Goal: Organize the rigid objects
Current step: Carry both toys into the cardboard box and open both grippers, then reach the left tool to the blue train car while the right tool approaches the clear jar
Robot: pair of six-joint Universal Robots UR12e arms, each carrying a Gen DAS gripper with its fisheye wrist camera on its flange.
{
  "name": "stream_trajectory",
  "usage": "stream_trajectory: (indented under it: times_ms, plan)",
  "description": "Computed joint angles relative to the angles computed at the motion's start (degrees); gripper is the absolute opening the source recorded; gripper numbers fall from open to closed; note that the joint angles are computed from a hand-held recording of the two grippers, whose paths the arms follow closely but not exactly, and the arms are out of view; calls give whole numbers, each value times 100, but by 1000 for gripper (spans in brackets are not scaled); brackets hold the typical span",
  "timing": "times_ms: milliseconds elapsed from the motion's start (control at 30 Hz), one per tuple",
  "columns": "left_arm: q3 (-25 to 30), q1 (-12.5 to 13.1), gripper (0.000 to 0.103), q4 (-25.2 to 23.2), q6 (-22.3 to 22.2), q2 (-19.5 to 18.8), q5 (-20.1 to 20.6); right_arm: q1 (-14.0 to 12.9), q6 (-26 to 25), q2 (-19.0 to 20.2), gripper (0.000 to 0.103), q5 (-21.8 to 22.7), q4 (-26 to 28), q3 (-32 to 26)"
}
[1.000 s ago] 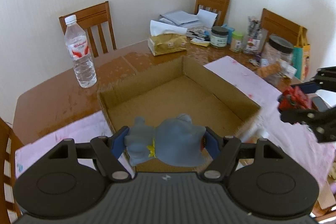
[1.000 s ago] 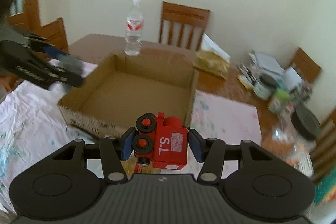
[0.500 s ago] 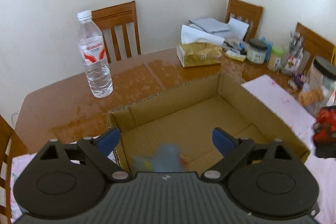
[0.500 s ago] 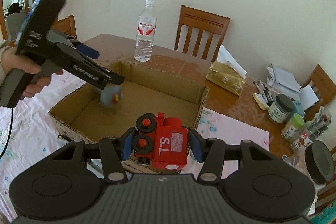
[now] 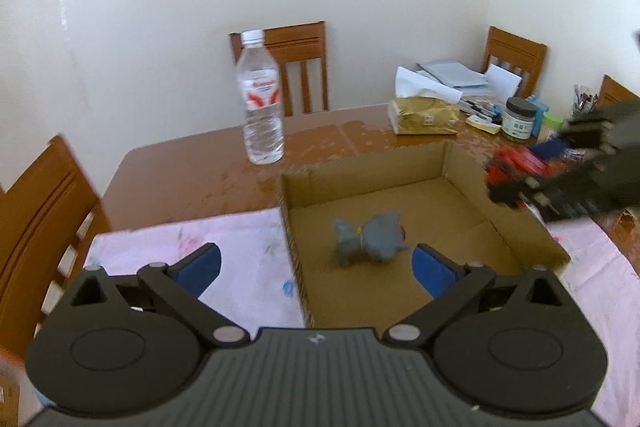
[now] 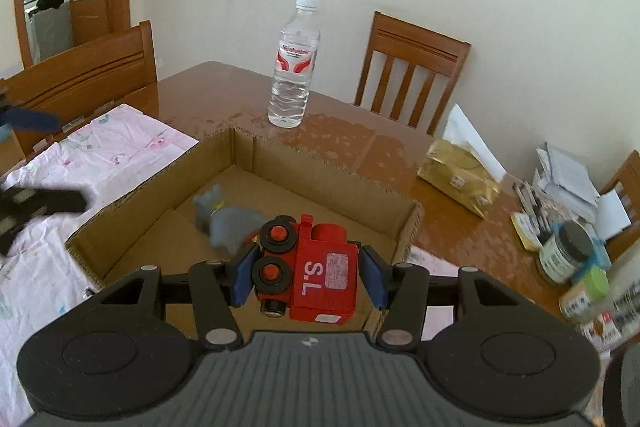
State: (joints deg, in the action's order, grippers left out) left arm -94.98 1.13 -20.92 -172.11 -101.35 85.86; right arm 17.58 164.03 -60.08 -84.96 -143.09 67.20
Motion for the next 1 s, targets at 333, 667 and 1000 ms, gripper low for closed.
stream_trajectory:
  times_ms: [333,667,1000]
  plan:
    - [-542,-57,102,-23,-452,381,441,82,-51,603,94,-240,189,-835]
    - [-758,-135,102,-109,-696,557,832,107,138,440,103,-349,152,-669]
    - [-818,-139,102,-380,-616,666,777,169,589,-113,103,-522,213,129]
